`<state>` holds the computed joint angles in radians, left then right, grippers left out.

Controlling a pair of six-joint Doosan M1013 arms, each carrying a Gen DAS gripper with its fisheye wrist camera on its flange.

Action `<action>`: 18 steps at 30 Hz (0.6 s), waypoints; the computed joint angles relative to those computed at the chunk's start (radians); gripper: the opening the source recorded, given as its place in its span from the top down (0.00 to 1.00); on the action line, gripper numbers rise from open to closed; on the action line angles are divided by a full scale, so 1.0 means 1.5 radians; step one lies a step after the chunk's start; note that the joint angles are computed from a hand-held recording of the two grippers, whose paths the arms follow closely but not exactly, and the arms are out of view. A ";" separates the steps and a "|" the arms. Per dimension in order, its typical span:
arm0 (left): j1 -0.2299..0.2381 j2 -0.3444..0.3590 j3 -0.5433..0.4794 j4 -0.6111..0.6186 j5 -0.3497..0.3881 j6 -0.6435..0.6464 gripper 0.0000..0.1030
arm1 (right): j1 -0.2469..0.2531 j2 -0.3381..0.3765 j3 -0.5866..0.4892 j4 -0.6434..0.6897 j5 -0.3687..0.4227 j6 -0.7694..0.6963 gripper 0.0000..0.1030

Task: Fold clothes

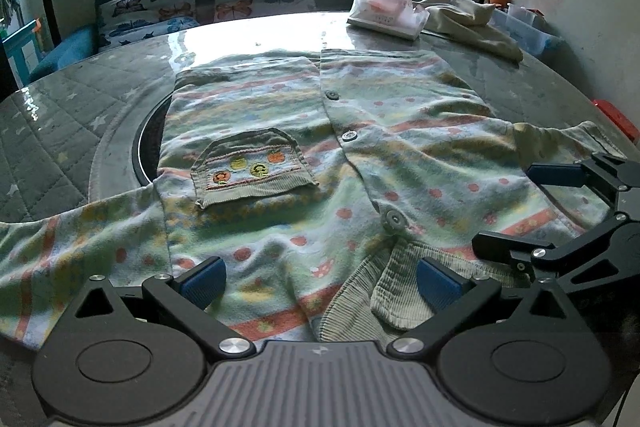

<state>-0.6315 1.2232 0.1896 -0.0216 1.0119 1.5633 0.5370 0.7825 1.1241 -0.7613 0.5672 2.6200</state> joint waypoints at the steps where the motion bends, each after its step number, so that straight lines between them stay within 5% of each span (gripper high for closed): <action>1: 0.000 0.002 -0.004 0.002 0.002 -0.001 0.00 | 0.000 0.000 0.000 0.000 0.000 0.000 0.00; 18: -0.002 0.007 -0.014 0.011 0.011 -0.006 0.00 | -0.002 -0.020 0.026 0.005 0.000 0.040 0.00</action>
